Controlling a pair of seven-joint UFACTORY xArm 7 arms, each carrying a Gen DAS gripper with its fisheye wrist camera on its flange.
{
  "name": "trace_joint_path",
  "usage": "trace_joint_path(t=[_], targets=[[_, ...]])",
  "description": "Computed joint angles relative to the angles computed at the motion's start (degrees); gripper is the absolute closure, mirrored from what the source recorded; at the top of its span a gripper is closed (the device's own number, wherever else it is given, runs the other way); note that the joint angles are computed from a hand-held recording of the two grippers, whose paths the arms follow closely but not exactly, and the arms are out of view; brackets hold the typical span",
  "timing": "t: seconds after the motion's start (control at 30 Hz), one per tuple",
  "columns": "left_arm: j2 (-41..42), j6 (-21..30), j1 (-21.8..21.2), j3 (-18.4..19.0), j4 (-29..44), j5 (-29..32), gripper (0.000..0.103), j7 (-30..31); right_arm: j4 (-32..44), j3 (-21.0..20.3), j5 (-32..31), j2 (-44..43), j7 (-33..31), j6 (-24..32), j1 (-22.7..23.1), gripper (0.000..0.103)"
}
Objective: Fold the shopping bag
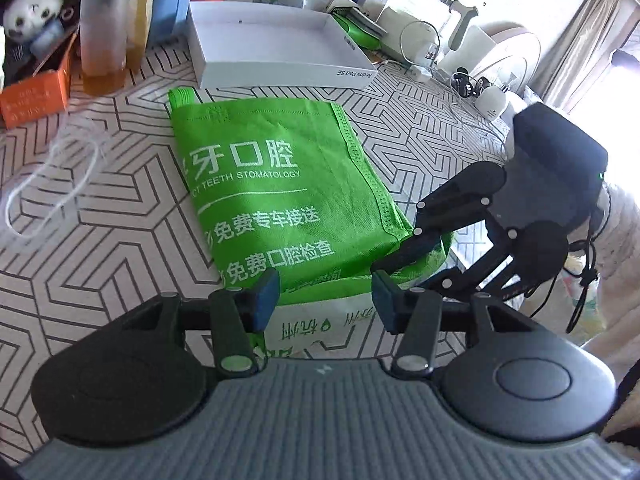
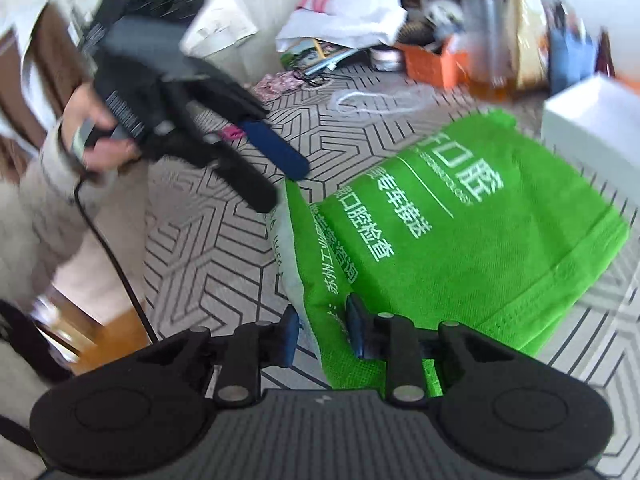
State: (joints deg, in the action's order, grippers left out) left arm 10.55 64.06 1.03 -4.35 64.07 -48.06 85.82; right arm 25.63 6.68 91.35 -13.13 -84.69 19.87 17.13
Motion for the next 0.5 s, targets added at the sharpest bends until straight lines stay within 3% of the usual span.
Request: trace_joint_path(t=[0.1, 0.3, 0.5], targets=[[-1.2, -2.8, -0.6, -0.3, -2.0, 0.2, 0.05, 1.4, 1.2, -3.7, -5.9, 1.5, 8.7, 8.9, -2.5, 0.076], [-3.0, -7.0, -1.4, -0.2, -4.5, -1.8, 0.05, 5.5, 3.7, -4.2, -9.6, 4.6, 13.1, 12.9, -4.4, 0.076], [-4.4, -14.7, -3.5, -1.0, -8.1, -5.0, 0.049, 11.0, 6.5, -7.2, -10.7, 9.5, 19.4, 24.7, -9.6, 0.076]])
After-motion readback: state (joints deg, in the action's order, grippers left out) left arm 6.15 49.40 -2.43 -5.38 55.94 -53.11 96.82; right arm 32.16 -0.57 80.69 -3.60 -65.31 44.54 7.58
